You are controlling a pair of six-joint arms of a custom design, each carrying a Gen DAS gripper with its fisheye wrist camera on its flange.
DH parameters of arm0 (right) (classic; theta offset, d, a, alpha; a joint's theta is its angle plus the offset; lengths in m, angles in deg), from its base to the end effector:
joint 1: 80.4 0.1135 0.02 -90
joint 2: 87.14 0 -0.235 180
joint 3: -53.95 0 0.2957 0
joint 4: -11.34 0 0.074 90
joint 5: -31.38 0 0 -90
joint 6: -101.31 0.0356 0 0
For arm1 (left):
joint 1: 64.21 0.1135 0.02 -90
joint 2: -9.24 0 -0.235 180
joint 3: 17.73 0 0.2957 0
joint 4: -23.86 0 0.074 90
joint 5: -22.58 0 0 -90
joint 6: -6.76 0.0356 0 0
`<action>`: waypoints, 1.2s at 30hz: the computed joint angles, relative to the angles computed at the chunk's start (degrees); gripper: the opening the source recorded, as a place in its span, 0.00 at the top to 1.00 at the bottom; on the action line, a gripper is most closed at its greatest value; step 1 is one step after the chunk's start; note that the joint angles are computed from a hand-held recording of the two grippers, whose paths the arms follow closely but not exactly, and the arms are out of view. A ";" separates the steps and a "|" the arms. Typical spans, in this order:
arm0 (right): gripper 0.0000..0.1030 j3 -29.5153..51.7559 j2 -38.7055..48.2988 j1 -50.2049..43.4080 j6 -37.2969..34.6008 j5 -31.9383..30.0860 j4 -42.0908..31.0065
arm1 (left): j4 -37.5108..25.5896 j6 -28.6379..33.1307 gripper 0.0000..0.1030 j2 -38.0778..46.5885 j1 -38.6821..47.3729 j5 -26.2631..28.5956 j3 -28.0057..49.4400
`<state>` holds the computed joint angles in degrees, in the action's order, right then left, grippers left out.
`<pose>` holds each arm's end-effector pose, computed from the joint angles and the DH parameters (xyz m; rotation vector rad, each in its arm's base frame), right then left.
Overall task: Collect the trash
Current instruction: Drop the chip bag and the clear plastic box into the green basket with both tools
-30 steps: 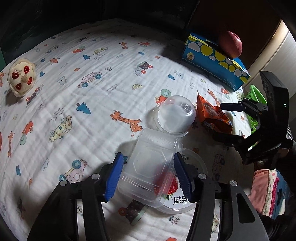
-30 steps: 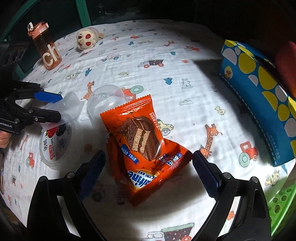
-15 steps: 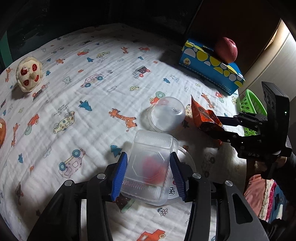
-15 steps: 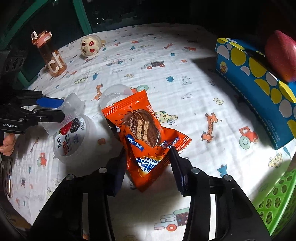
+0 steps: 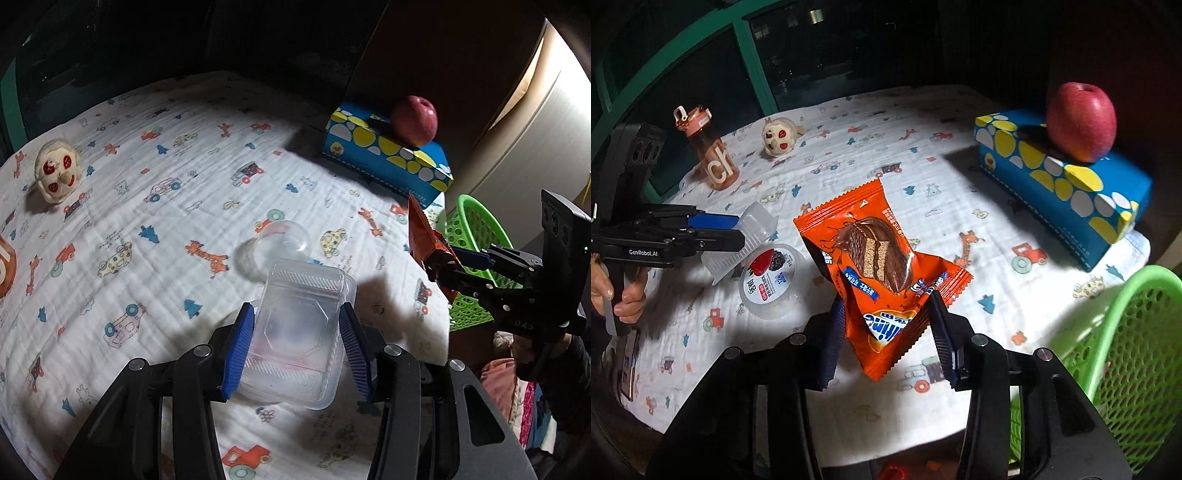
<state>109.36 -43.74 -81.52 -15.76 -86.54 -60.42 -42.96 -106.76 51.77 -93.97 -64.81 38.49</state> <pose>0.1919 0.0129 0.2454 -0.7204 2.3831 0.4354 0.1727 -0.1006 0.2547 0.1583 2.5473 -0.4334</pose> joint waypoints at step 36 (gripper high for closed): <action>0.24 20.29 27.51 -62.43 -36.81 -14.56 -12.64 | 12.72 -7.94 0.55 54.47 -29.85 -4.21 45.93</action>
<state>129.65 -16.22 -143.95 -52.57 -101.11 -73.06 -30.24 -114.70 106.25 -123.82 -69.02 84.42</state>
